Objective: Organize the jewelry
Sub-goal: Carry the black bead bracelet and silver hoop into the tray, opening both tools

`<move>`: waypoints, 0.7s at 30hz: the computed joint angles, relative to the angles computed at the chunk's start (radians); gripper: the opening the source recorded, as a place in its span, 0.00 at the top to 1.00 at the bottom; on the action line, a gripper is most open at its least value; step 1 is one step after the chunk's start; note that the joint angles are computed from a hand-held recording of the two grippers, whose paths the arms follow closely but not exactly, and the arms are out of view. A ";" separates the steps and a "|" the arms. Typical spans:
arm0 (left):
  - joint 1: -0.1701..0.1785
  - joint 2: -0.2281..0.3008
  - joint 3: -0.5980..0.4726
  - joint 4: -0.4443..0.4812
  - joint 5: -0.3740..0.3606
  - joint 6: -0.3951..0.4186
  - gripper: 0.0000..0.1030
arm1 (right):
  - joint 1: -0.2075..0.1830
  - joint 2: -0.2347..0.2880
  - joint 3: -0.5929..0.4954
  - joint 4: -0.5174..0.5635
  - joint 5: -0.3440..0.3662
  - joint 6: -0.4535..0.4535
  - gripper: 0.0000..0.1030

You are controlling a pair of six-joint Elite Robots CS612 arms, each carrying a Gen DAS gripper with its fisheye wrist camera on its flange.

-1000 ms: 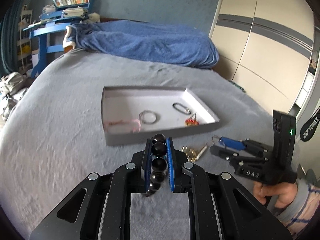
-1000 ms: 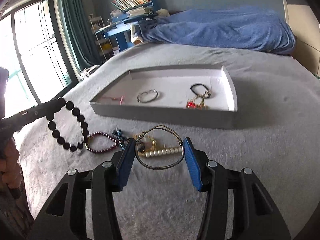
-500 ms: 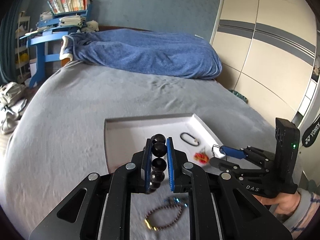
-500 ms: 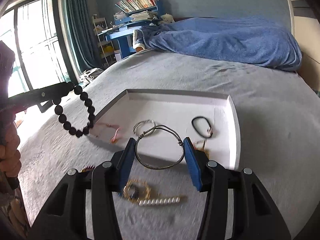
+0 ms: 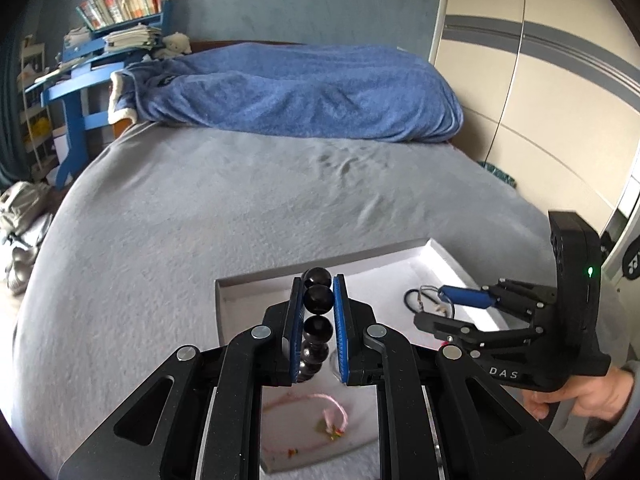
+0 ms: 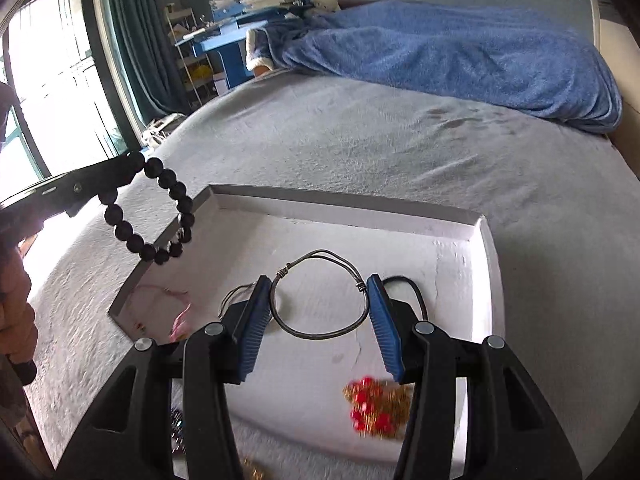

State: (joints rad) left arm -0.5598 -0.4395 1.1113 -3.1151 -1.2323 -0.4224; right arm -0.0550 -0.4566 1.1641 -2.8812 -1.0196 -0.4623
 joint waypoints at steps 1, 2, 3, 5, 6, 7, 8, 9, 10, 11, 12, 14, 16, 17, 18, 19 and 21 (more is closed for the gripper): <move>0.002 0.008 -0.015 0.016 -0.002 0.002 0.85 | 0.004 0.006 -0.014 0.013 -0.010 0.000 0.53; 0.004 0.015 -0.026 0.026 -0.006 0.002 0.86 | 0.007 0.012 -0.027 0.026 -0.021 -0.003 0.53; 0.006 0.020 -0.035 0.034 -0.007 0.001 0.86 | 0.010 0.016 -0.036 0.037 -0.029 -0.007 0.53; 0.008 0.033 -0.056 0.055 -0.014 0.000 0.85 | 0.016 0.028 -0.060 0.067 -0.046 -0.011 0.53; 0.009 0.039 -0.067 0.065 -0.016 -0.002 0.85 | 0.019 0.034 -0.071 0.079 -0.053 -0.013 0.53; 0.010 0.045 -0.078 0.078 -0.018 -0.001 0.85 | 0.023 0.040 -0.082 0.093 -0.062 -0.017 0.53; 0.011 0.050 -0.085 0.087 -0.019 0.000 0.86 | 0.025 0.046 -0.093 0.106 -0.072 -0.021 0.53; 0.012 0.055 -0.094 0.098 -0.020 0.001 0.85 | 0.028 0.051 -0.104 0.117 -0.082 -0.023 0.53; 0.013 0.059 -0.099 0.107 -0.022 0.001 0.85 | 0.030 0.056 -0.112 0.126 -0.090 -0.024 0.53; 0.013 0.063 -0.106 0.120 -0.020 0.001 0.85 | 0.033 0.062 -0.124 0.140 -0.102 -0.026 0.53; 0.014 0.067 -0.111 0.132 -0.017 0.000 0.85 | 0.035 0.065 -0.130 0.149 -0.113 -0.028 0.53; 0.016 0.073 -0.121 0.161 -0.012 -0.004 0.85 | 0.039 0.069 -0.138 0.162 -0.131 -0.031 0.53; 0.019 0.077 -0.128 0.187 -0.017 -0.008 0.85 | 0.042 0.073 -0.147 0.175 -0.147 -0.032 0.53; 0.020 0.079 -0.132 0.199 -0.023 -0.008 0.85 | 0.043 0.074 -0.149 0.179 -0.152 -0.031 0.53; 0.020 0.080 -0.134 0.209 -0.022 -0.007 0.85 | 0.044 0.074 -0.150 0.181 -0.153 -0.032 0.53; 0.019 0.081 -0.137 0.225 -0.012 -0.006 0.85 | 0.043 0.074 -0.149 0.180 -0.154 -0.035 0.53; 0.017 0.084 -0.144 0.265 0.007 -0.011 0.85 | 0.043 0.071 -0.142 0.169 -0.152 -0.038 0.52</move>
